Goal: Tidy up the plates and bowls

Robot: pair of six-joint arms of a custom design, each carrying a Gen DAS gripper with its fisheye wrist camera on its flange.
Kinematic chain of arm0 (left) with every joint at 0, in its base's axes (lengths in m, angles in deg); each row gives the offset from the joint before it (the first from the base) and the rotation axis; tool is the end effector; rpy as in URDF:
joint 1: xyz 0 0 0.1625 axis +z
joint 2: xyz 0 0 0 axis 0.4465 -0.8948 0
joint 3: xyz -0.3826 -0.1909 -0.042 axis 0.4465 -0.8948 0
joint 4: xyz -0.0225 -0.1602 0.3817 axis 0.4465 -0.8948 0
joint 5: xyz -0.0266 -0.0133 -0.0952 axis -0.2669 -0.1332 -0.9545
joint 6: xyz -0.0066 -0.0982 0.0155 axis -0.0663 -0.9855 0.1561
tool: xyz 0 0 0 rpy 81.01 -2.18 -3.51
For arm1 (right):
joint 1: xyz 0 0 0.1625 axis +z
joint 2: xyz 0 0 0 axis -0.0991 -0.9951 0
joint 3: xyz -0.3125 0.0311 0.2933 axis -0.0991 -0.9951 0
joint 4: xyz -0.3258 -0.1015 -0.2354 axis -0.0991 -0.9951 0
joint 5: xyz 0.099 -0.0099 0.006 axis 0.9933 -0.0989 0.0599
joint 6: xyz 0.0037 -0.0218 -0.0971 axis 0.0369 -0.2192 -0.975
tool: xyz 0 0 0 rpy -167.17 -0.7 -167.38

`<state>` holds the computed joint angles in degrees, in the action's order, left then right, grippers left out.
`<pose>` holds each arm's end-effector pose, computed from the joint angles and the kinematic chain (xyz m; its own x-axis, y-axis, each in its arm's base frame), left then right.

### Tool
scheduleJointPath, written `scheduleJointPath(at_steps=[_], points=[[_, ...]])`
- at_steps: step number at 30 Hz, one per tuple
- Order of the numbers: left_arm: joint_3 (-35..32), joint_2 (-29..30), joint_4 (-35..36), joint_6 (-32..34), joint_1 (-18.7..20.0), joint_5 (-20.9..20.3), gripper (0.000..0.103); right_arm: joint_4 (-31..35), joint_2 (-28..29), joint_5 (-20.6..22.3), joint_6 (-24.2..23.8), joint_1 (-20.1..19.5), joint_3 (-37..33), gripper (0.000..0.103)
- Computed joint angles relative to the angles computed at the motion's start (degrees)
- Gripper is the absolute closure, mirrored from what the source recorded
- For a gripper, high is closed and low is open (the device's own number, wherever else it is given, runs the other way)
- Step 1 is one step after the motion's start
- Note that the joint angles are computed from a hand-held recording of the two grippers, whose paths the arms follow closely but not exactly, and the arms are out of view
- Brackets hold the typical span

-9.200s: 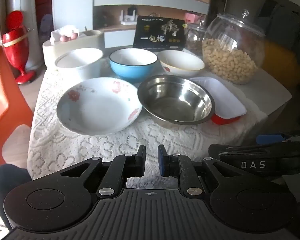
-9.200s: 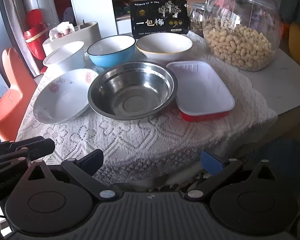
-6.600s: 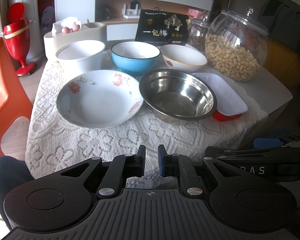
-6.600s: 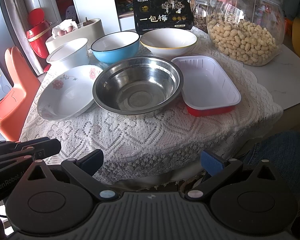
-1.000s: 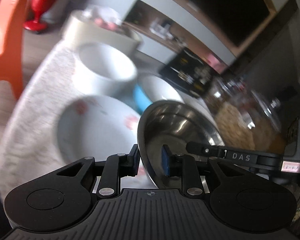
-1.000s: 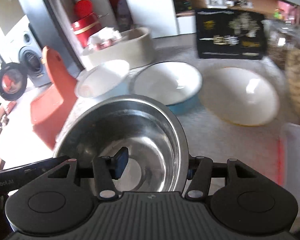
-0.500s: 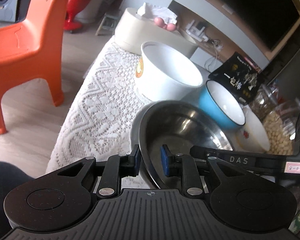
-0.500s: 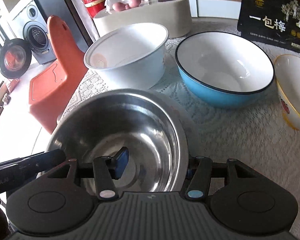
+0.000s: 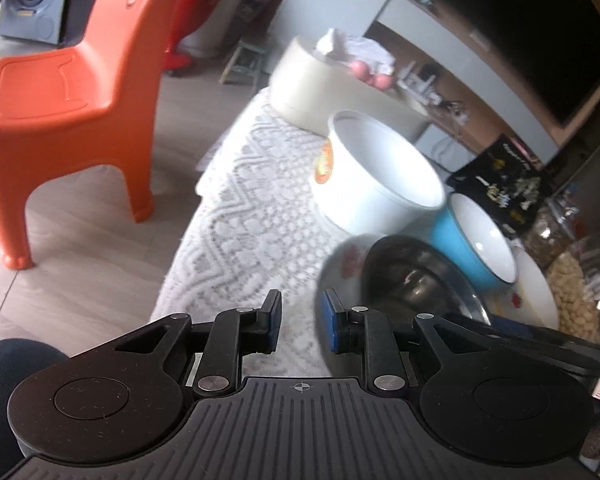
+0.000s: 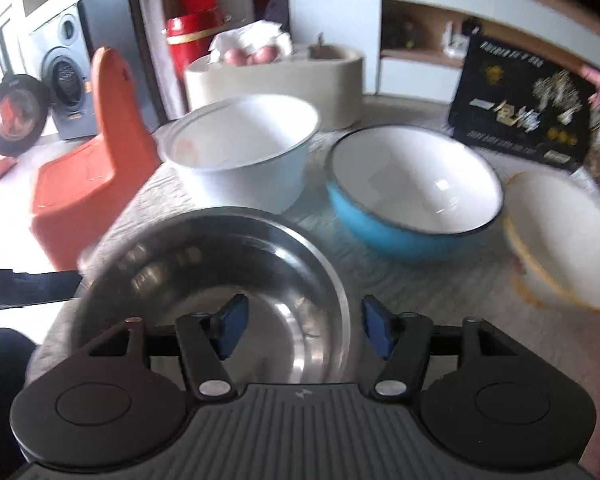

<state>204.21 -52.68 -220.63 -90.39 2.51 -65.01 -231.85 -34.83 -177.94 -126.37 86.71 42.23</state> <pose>-0.3236 -0.4271 0.0368 -0.8997 -0.3179 -0.2990 0.0381 0.6252 -0.7796 0.0344 -0.5228 0.3002 -0.6417 -0.4573 0.6157 -0.7149 0.6473 -0.2643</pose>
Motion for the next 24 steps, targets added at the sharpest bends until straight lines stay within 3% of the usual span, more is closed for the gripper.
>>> scheduleJointPath(at_steps=[2, 6, 14, 17, 21, 24], points=[[-0.36, 0.13, 0.21, -0.12, 0.64, -0.72, 0.079, -1.98, 0.32, -0.06, -0.69, -0.42, 0.16, 0.038], [0.35, 1.11, -7.85, 2.68, 1.24, -2.62, 0.079, 4.20, -0.23, -0.24, 2.83, -1.55, -1.66, 0.038], [-0.07, 0.07, -1.86, -0.69, -1.12, 1.98, 0.080, 7.94, 0.50, -1.33, 5.16, -2.57, -2.46, 0.038], [0.25, -0.15, -4.51, 1.37, -2.38, 3.34, 0.079, 7.92, 0.50, -1.21, 4.97, -2.64, -2.06, 0.038], [-0.74, 0.88, -8.37, 7.51, -2.65, 1.99, 0.079, 7.41, 0.56, -1.64, 4.57, -2.55, -1.47, 0.038], [-2.45, 1.36, -3.08, 6.43, -1.69, 0.44, 0.079, 8.61, 0.08, -1.32, 4.62, -2.51, -1.43, 0.038]])
